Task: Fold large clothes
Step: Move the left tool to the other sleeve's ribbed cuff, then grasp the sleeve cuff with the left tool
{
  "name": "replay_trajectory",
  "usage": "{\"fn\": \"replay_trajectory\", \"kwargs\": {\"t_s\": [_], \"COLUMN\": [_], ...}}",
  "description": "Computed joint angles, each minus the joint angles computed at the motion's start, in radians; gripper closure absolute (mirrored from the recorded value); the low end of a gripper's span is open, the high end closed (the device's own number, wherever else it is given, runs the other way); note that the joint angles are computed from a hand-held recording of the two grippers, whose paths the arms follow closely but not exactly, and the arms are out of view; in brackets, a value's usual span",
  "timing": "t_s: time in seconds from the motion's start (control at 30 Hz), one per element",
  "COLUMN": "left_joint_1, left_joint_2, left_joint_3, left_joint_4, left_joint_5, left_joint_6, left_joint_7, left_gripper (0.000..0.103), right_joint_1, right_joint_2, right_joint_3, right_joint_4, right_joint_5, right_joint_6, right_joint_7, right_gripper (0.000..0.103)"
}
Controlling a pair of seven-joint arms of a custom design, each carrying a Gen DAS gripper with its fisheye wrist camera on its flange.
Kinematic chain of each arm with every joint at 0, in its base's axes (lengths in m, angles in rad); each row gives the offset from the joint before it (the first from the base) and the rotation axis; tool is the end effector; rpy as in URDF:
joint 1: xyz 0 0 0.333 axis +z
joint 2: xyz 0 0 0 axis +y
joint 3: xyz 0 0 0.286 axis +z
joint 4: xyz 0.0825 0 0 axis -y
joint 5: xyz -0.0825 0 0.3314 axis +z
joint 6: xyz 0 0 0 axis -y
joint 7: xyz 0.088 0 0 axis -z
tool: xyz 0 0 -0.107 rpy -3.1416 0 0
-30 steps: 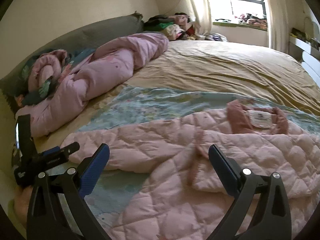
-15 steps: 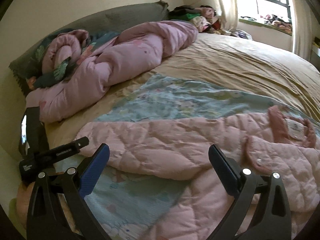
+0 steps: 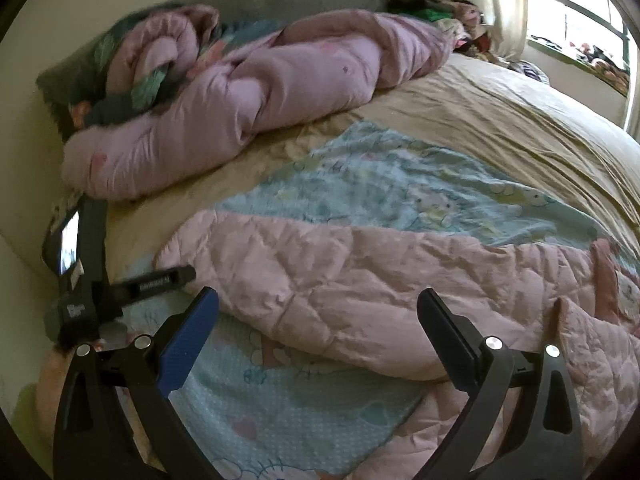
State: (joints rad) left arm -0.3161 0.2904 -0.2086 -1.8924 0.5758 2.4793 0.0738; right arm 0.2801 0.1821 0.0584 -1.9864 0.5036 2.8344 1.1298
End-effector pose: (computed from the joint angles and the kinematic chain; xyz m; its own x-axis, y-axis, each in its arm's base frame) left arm 0.5175 -0.2923 0.3870 0.5085 -0.8402 0.1886 -0.7356 -0.5377 -0.4120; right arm 0.5606 0.1691 0.4459 0.3850 -0.9108 -0.1492 -0.7396 -0.2077 -0.6402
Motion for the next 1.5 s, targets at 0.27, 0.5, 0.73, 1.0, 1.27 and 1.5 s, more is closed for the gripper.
{"fn": "replay_trajectory", "kwargs": {"t_s": [0.27, 0.5, 0.73, 1.0, 1.27, 1.5], "left_joint_1": [0.024, 0.022, -0.03, -0.07, -0.076, -0.078], "left_joint_2": [0.056, 0.143, 0.174, 0.096, 0.042, 0.002], "left_joint_3": [0.001, 0.026, 0.096, 0.16, 0.147, 0.119], "left_joint_4": [0.017, 0.058, 0.08, 0.034, 0.054, 0.076], "left_joint_5": [-0.056, -0.057, 0.055, 0.288, 0.538, 0.729], "left_joint_6": [0.037, 0.17, 0.232, 0.286, 0.311, 0.31], "left_joint_7": [0.017, -0.029, -0.177, -0.394, -0.546, -0.652], "left_gripper": [0.009, 0.009, 0.026, 0.086, 0.09, 0.091], "right_joint_1": [0.021, -0.003, -0.053, -0.116, -0.141, -0.161], "right_joint_2": [0.069, 0.092, 0.055, -0.042, -0.128, -0.195], "right_joint_3": [-0.013, -0.006, 0.002, 0.012, -0.024, -0.063], "right_joint_4": [0.026, 0.018, -0.036, -0.129, -0.196, -0.258], "right_joint_5": [-0.074, -0.021, 0.075, 0.28, 0.472, 0.609], "right_joint_6": [-0.016, -0.007, 0.011, 0.036, 0.034, 0.017], "right_joint_7": [0.039, 0.006, -0.067, -0.216, -0.346, -0.444], "right_gripper": [0.004, 0.004, 0.004, 0.004, 0.004, 0.004]}}
